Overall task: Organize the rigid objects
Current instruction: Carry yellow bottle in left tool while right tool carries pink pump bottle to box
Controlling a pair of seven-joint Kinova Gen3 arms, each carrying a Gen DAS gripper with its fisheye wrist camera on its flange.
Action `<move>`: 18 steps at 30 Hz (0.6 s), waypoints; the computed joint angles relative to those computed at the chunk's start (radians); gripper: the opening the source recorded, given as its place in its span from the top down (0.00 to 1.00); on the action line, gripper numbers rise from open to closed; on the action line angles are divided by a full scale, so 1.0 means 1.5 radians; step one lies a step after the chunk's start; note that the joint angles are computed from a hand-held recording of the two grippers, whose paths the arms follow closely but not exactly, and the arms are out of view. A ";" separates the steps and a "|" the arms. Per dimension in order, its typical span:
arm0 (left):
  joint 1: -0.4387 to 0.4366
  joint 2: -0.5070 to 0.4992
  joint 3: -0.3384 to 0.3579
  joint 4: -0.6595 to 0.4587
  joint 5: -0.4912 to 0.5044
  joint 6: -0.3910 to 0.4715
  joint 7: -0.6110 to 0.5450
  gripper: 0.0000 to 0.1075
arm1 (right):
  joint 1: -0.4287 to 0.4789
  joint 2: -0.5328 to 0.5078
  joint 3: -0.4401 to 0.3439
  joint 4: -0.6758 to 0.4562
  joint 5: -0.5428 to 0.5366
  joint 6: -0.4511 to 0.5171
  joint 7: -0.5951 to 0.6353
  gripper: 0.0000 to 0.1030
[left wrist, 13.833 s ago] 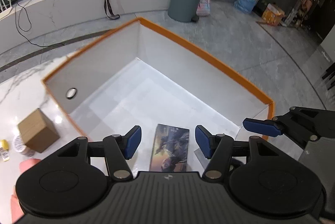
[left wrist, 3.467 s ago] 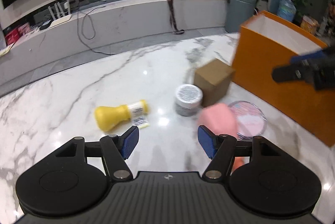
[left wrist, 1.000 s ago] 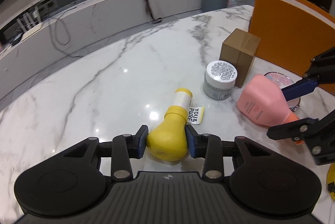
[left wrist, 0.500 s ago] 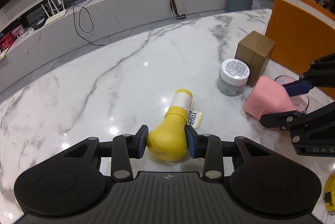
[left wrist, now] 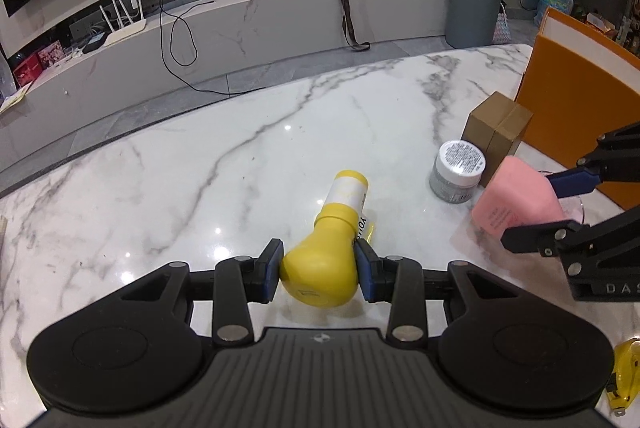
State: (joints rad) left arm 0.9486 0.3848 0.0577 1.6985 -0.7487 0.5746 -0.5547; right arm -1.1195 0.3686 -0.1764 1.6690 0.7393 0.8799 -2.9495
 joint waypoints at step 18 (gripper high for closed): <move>0.060 0.002 0.022 -0.082 -0.049 0.059 0.046 0.60 | 0.011 -0.103 -0.047 0.040 0.080 0.119 -0.132 0.58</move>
